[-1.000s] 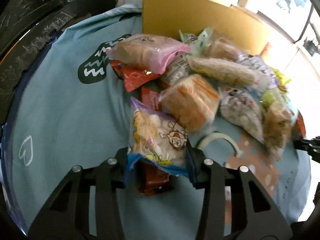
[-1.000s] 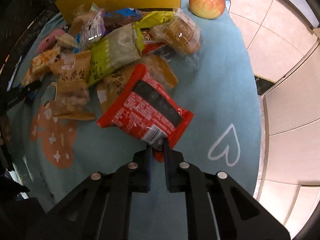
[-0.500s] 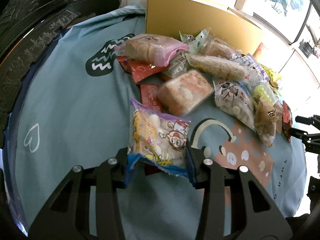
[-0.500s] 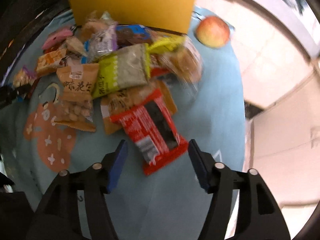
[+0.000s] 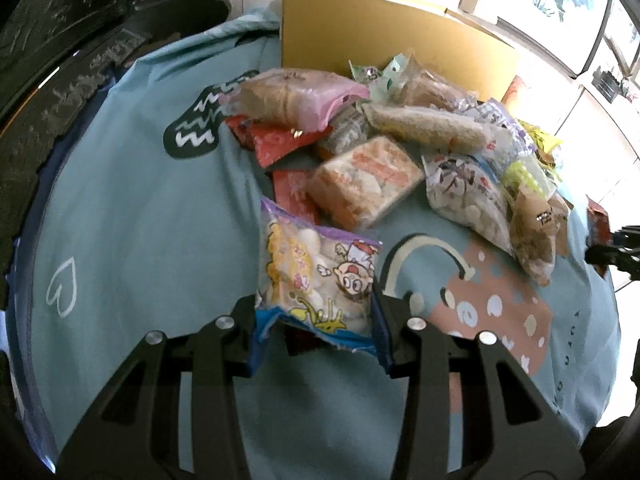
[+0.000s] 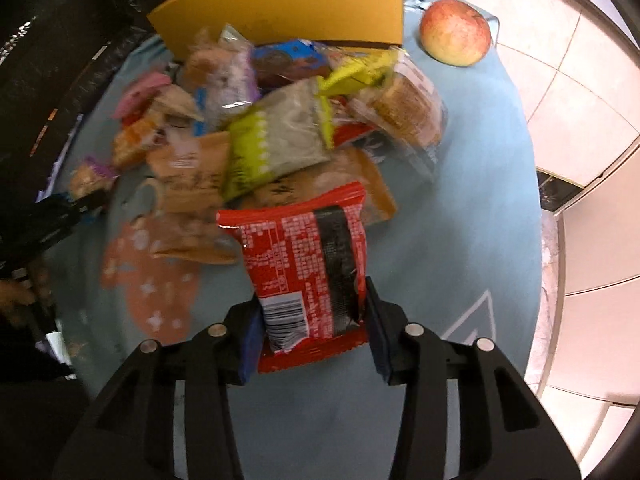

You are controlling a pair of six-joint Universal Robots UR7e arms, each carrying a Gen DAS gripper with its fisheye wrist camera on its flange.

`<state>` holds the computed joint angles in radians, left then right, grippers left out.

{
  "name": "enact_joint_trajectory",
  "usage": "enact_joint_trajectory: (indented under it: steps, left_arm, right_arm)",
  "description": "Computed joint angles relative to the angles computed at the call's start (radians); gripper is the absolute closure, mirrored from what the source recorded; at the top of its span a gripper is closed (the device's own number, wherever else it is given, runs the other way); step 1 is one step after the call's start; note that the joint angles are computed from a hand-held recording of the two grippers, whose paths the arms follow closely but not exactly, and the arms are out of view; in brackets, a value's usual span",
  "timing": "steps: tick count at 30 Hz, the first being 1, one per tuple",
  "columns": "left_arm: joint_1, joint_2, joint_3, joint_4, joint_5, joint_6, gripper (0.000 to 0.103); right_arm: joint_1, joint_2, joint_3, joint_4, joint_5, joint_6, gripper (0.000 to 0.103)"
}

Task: Organize snacks
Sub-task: 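Drop both snacks into the yellow box by opening both grippers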

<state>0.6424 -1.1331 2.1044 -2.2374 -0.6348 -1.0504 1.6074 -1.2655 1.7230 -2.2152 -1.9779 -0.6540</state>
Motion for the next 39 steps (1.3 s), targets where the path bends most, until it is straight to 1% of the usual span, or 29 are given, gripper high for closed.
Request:
enact_joint_trajectory:
  steps: [3,5,9,13,16,19,21,24,26,27,29,30,31,32,33,34,35,36,37,39]
  left_arm:
    - [0.009,0.012,-0.015,0.022,-0.004,-0.006,0.061]
    - [-0.005,0.005,-0.012,0.006,0.008,-0.005,0.062]
    - [-0.048,-0.018,-0.014,-0.053,0.036,0.034,0.062]
    - [-0.096,-0.038,-0.021,-0.154,0.087,0.111,0.062]
    - [-0.107,-0.027,-0.056,-0.212,0.109,0.175,0.062]
    - [-0.098,-0.003,-0.113,-0.288,0.126,0.268,0.062]
    - [-0.086,0.022,-0.16,-0.336,0.138,0.331,0.062]
    - [-0.057,0.086,-0.267,-0.394,0.163,0.445,0.062]
    - [-0.028,0.141,-0.364,-0.438,0.164,0.541,0.062]
    - [-0.018,0.161,-0.4,-0.451,0.163,0.572,0.062]
    - [0.012,0.225,-0.516,-0.475,0.167,0.676,0.062]
    - [0.022,0.244,-0.554,-0.475,0.167,0.704,0.062]
    - [0.038,0.275,-0.617,-0.468,0.168,0.741,0.062]
    - [0.056,0.311,-0.687,-0.438,0.184,0.765,0.06]
    - [0.07,0.33,-0.73,-0.409,0.192,0.773,0.053]
    - [0.091,0.354,-0.793,-0.338,0.192,0.744,0.043]
    - [0.112,0.366,-0.842,-0.248,0.188,0.673,0.011]
    - [0.126,0.367,-0.862,-0.194,0.194,0.612,0.003]
    - [0.131,0.363,-0.864,-0.182,0.198,0.585,0.003]
    - [0.134,0.342,-0.826,-0.221,0.195,0.589,0.003]
  right_arm:
    - [0.011,-0.015,-0.001,0.008,0.009,-0.006,0.058]
    - [0.023,-0.019,-0.002,0.002,0.03,-0.001,0.058]
    - [0.051,-0.058,0.01,-0.006,0.083,0.017,0.058]
    - [0.084,-0.056,-0.018,-0.014,0.146,0.047,0.058]
    - [0.106,-0.04,-0.061,-0.022,0.189,0.058,0.058]
    - [0.131,0.003,-0.147,-0.019,0.219,0.066,0.058]
    - [0.149,0.05,-0.228,-0.02,0.232,0.065,0.058]
    - [0.176,0.138,-0.366,-0.009,0.24,0.06,0.058]
    - [0.191,0.204,-0.463,0.006,0.238,0.055,0.058]
    - [0.198,0.238,-0.516,0.016,0.236,0.055,0.058]
    - [0.214,0.318,-0.638,0.036,0.229,0.054,0.058]
    - [0.221,0.359,-0.698,0.04,0.227,0.055,0.058]
    - [0.225,0.391,-0.747,0.052,0.23,0.057,0.058]
    - [0.23,0.452,-0.838,0.079,0.235,0.057,0.058]
    - [0.234,0.485,-0.887,0.094,0.225,0.051,0.056]
    - [0.244,0.539,-0.952,0.077,0.178,0.033,0.051]
    - [0.249,0.569,-0.982,0.061,0.136,0.021,0.037]
    - [0.253,0.596,-1.013,0.052,0.099,0.012,0.037]
    - [0.251,0.61,-1.029,0.053,0.089,0.009,0.037]
    - [0.24,0.591,-0.993,0.041,0.118,0.007,0.037]
